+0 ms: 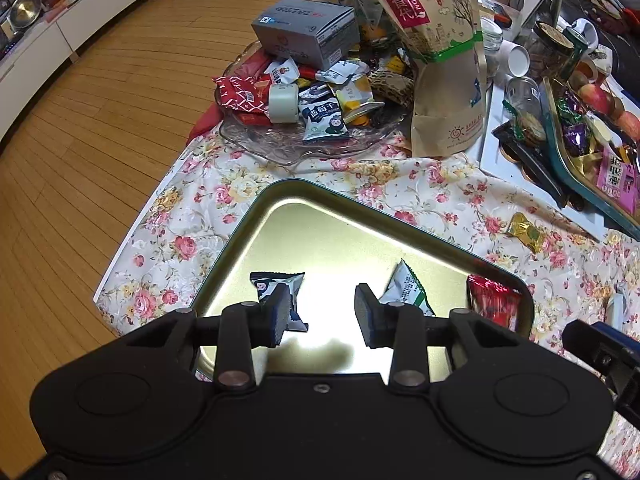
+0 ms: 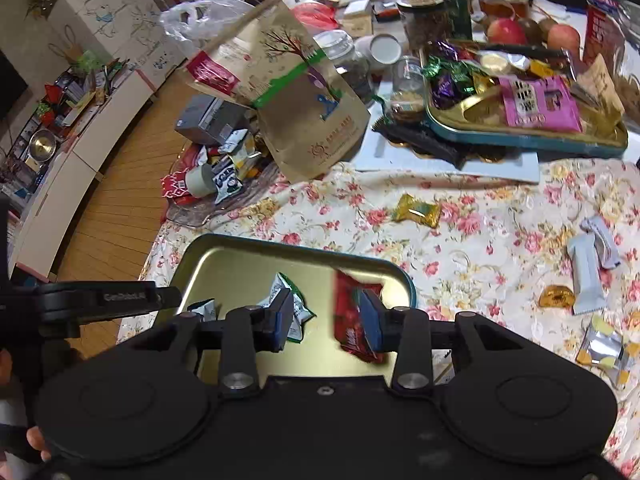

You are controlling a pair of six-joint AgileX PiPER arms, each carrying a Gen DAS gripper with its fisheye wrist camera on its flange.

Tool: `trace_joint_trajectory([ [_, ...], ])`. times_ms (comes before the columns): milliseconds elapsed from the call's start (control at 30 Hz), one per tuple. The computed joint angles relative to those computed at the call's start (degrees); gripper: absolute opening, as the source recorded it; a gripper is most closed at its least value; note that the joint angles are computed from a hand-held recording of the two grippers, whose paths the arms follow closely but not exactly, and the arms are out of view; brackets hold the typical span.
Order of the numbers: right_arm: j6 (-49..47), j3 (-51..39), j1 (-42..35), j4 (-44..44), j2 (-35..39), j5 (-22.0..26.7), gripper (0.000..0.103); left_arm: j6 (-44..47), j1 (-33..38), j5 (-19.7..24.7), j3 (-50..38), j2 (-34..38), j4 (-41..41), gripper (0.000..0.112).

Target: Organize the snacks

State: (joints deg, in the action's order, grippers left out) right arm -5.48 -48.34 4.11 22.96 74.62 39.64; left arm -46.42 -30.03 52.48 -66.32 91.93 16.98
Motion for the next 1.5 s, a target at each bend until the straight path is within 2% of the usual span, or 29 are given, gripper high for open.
trace_joint_trajectory([
  [133, -0.1, 0.1, 0.7, -1.1, -0.7, -0.8, 0.040, -0.2, -0.5, 0.1, -0.1, 0.3, 0.2, 0.046],
  [600, 3.5, -0.8, 0.5, -4.0, 1.3, 1.3, 0.040, -1.2, -3.2, 0.9, -1.6, 1.3, 1.4, 0.046],
  [867, 3.8, -1.0, 0.0, -3.3, 2.9, 1.8, 0.040, -7.9, -7.1, 2.8, -2.7, 0.3, 10.3, 0.047],
  [967, 3.4, -0.9, 0.0, -2.7, 3.1, 1.6, 0.040, -9.5, -7.6, 2.2, -2.1, -0.8, 12.8, 0.048],
  [1167, 4.5, 0.4, 1.2, -4.1, 2.5, -1.5, 0.045, -13.1, -8.1, 3.0, -1.9, -1.9, 17.5, 0.048],
  [1233, 6.8, 1.2, 2.2, -6.8, 2.1, -3.5, 0.046, -13.8, -8.2, 2.3, -1.3, -3.0, 18.2, 0.057],
  [1367, 12.0, 3.3, 4.8, -13.1, 0.5, -8.3, 0.047, -17.3, -9.4, -0.1, 0.7, -5.5, 21.9, 0.059],
  [1433, 16.2, 4.2, 6.2, -16.9, -0.1, -10.0, 0.047, -19.4, -10.6, 0.6, 0.8, -5.6, 24.5, 0.062],
  [1500, 16.1, 4.6, 6.1, -16.7, -0.3, -11.0, 0.047, -22.3, -12.5, 3.9, -0.3, -4.5, 27.5, 0.070],
])
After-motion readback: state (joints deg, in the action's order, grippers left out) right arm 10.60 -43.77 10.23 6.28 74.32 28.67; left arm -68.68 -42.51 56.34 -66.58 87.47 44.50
